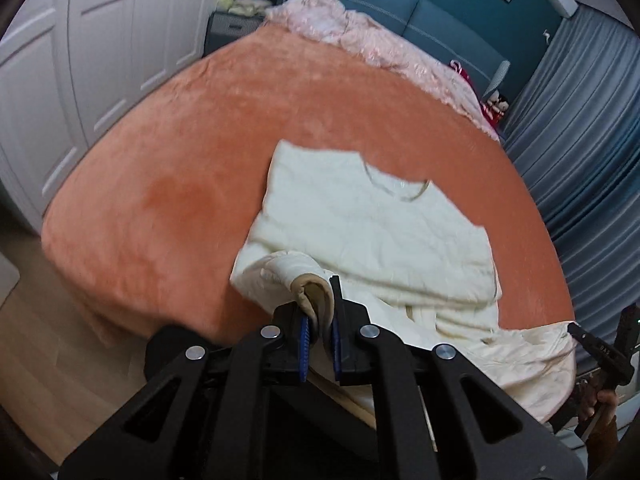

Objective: Fold large clothes

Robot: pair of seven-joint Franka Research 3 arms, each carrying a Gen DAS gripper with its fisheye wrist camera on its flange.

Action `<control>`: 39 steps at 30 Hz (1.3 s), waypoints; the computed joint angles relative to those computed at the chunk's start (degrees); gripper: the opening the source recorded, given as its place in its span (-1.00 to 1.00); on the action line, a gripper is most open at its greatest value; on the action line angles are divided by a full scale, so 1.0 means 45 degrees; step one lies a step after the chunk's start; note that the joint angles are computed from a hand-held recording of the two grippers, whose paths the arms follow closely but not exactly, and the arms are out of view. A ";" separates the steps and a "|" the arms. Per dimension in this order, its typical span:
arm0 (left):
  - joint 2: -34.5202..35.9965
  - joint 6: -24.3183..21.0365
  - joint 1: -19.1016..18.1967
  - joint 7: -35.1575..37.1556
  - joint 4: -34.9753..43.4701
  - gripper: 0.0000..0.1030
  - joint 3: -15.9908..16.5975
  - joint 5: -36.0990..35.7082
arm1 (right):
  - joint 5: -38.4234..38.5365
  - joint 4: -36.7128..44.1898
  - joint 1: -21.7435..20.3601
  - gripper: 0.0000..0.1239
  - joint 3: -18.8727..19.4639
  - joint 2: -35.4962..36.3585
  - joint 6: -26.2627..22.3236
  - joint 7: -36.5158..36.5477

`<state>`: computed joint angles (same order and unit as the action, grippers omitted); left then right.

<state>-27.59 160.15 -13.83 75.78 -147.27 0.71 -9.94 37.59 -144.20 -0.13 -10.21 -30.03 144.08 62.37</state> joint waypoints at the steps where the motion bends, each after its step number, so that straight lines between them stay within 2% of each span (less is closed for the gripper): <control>1: 0.0762 0.0603 0.0042 0.0057 0.0574 -0.85 -0.0048 0.0100 | 0.0591 0.0446 0.0360 -0.97 -0.0209 0.0646 0.0666 -0.0442; 4: 0.2818 0.1739 0.1053 -0.0618 0.2208 -0.85 -0.0885 0.1396 | 0.2372 0.2067 0.1175 -0.97 -0.0453 0.2821 0.2121 -0.1583; 6: 0.4260 0.1820 0.2100 -0.1973 0.3510 -0.85 -0.1699 0.3058 | 0.3331 0.3273 0.1245 -0.97 -0.0347 0.4291 0.2514 -0.1934; 8: 0.5659 0.1592 0.2441 -0.3016 0.4852 -0.84 -0.1875 0.4169 | 0.3811 0.4310 0.1058 -0.97 -0.0056 0.5621 0.2889 -0.1903; 14: 0.8874 0.0070 0.2132 -0.4915 0.8245 -0.82 -0.1481 0.6598 | 0.3927 0.6764 0.0274 -0.97 0.0915 0.8485 0.3275 -0.0437; 19: 1.0746 -0.0729 0.2059 -0.5227 0.9999 -0.81 -0.1400 0.6678 | 0.2801 0.8047 -0.0200 -0.97 0.1467 1.0110 0.3380 0.1141; 27: 1.2185 -0.1352 0.1836 -0.5555 1.1243 -0.76 -0.1126 0.6783 | 0.0814 0.9320 -0.0736 -0.97 0.2057 1.1860 0.3241 0.3146; 31: 1.2306 -0.1267 0.2003 -0.5533 1.1344 -0.71 -0.1268 0.6607 | 0.1079 0.9610 -0.1339 -0.95 0.2602 1.2068 0.3009 0.2963; 33: 1.2054 -0.0843 0.2380 -0.5186 1.1028 -0.62 -0.1563 0.6111 | 0.1725 0.9533 -0.1707 -0.92 0.2939 1.1874 0.2934 0.2434; 34: 1.1900 -0.0616 0.2461 -0.5136 1.0847 -0.52 -0.1599 0.5973 | 0.1980 0.9476 -0.1791 -0.92 0.3035 1.1768 0.2959 0.2158; 35: 1.1629 -0.0255 0.2409 -0.5325 1.0554 -0.33 -0.1450 0.6050 | 0.2176 0.9420 -0.1834 -0.90 0.3100 1.1654 0.2982 0.1854; 36: 1.1417 -0.0036 0.2019 -0.5946 1.0407 -0.18 -0.0935 0.6627 | 0.2456 0.9259 -0.1892 -0.90 0.3184 1.1449 0.3059 0.1451; 37: 1.1184 -0.0050 0.1242 -0.7162 1.0321 0.18 0.0013 0.7867 | 0.2763 0.9089 -0.1923 -0.88 0.3245 1.1239 0.3147 0.1072; 38: 1.0915 -0.0055 0.0608 -0.8489 1.0211 0.38 0.0818 0.9357 | 0.3101 0.8997 -0.1936 -0.86 0.3295 1.1084 0.3191 0.0743; 39: 1.0684 0.0030 0.0355 -0.9149 1.0104 0.39 0.1177 1.0247 | 0.3485 0.8935 -0.1956 -0.86 0.3341 1.0946 0.3203 0.0400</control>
